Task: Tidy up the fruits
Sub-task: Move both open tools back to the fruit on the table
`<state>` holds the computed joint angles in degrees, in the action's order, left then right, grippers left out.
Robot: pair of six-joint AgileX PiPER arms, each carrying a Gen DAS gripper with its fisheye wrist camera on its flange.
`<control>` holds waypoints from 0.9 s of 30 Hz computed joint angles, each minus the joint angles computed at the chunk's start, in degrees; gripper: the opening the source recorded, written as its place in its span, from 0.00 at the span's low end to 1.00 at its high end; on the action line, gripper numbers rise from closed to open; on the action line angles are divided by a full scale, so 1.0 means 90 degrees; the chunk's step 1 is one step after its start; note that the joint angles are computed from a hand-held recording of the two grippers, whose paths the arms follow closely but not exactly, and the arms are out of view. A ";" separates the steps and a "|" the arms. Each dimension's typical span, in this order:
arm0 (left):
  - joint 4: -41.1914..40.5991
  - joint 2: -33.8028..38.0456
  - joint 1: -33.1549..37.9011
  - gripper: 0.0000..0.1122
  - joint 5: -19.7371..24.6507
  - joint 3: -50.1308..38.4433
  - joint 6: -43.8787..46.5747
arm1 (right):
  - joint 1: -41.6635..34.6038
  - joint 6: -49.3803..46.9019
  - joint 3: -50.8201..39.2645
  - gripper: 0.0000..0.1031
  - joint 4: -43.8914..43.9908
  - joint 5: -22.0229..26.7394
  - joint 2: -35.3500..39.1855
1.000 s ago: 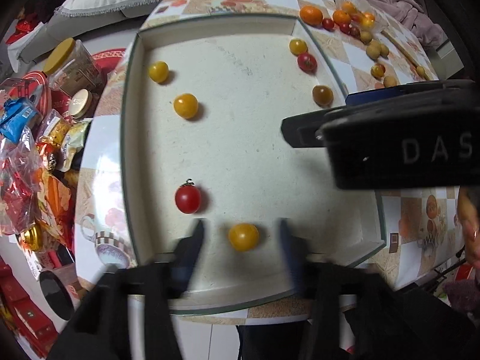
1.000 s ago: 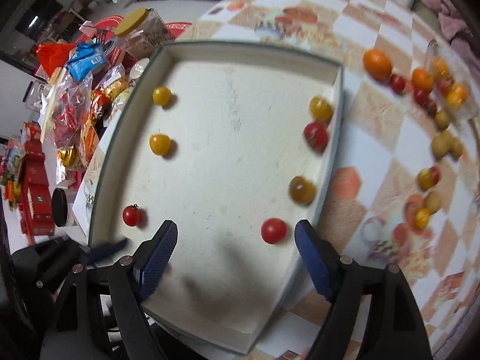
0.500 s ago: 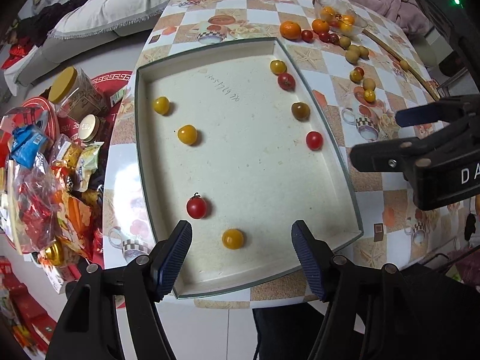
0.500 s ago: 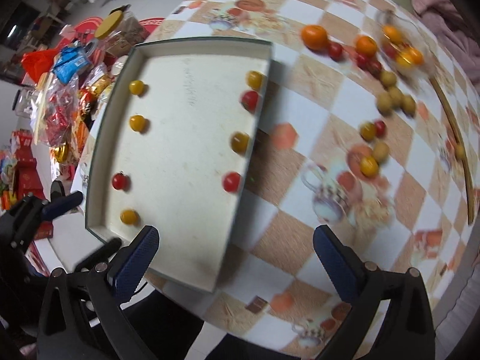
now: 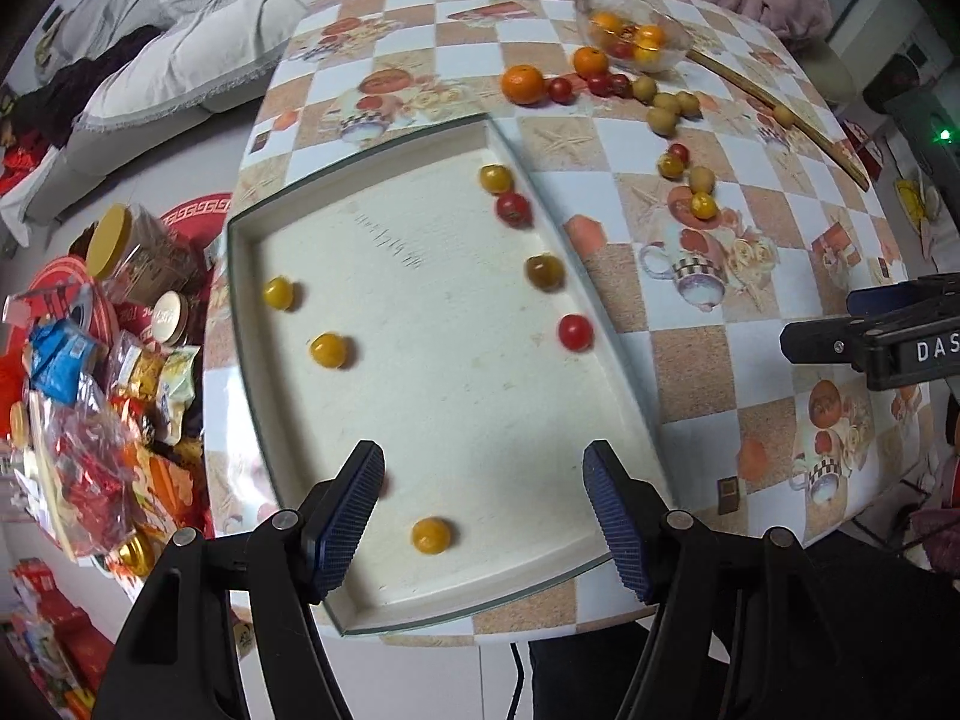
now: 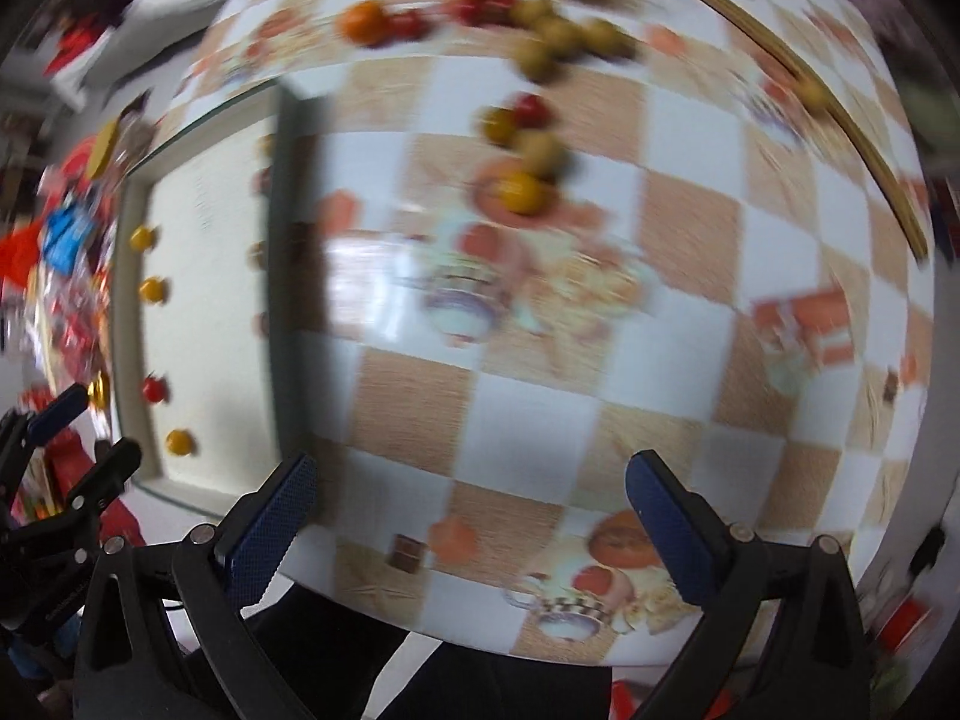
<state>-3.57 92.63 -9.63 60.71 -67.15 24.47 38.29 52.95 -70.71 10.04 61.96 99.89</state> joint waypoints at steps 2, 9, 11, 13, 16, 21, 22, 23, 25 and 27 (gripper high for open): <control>0.0044 0.0123 -0.0313 0.62 0.0069 -0.0160 -0.0157 | -0.0166 0.0088 0.0547 1.00 0.0074 -0.0182 -0.0300; 0.0275 0.0841 -0.1490 0.62 0.0263 -0.0985 -0.1108 | -0.0854 -0.0074 0.2142 1.00 0.0300 -0.0728 -0.1173; 0.0318 0.1148 -0.1820 0.62 0.0267 -0.1293 -0.1477 | -0.1076 -0.0280 0.2412 1.00 0.0300 -0.0809 -0.1342; 0.0345 0.1417 -0.2068 0.62 0.0242 -0.1519 -0.1794 | -0.1289 -0.0530 0.2572 1.00 0.0237 -0.0841 -0.1474; 0.0318 0.1858 -0.2434 0.62 0.0128 -0.1818 -0.2315 | -0.1647 -0.0996 0.2704 1.00 0.0066 -0.0826 -0.1640; 0.0398 0.2441 -0.2843 0.62 -0.0283 -0.2072 -0.3300 | -0.2353 -0.2133 0.2643 1.00 -0.0096 -0.1107 -0.1717; 0.0450 0.2564 -0.2902 0.62 -0.0389 -0.2110 -0.3573 | -0.2456 -0.2347 0.2609 1.00 -0.0099 -0.1198 -0.1676; 0.0484 0.2635 -0.2936 0.62 -0.0512 -0.2097 -0.3780 | -0.2562 -0.2609 0.2565 1.00 -0.0086 -0.1327 -0.1618; 0.0546 0.2776 -0.2992 0.62 -0.0717 -0.2103 -0.4203 | -0.2857 -0.3292 0.2448 1.00 -0.0045 -0.1635 -0.1461; 0.0622 0.2831 -0.3046 0.62 -0.0965 -0.2027 -0.4493 | -0.3016 -0.3882 0.2320 0.99 0.0089 -0.1944 -0.1238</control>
<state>2.03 118.11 -37.04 52.03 -85.39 -15.97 11.15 18.02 -49.84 10.84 44.47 88.74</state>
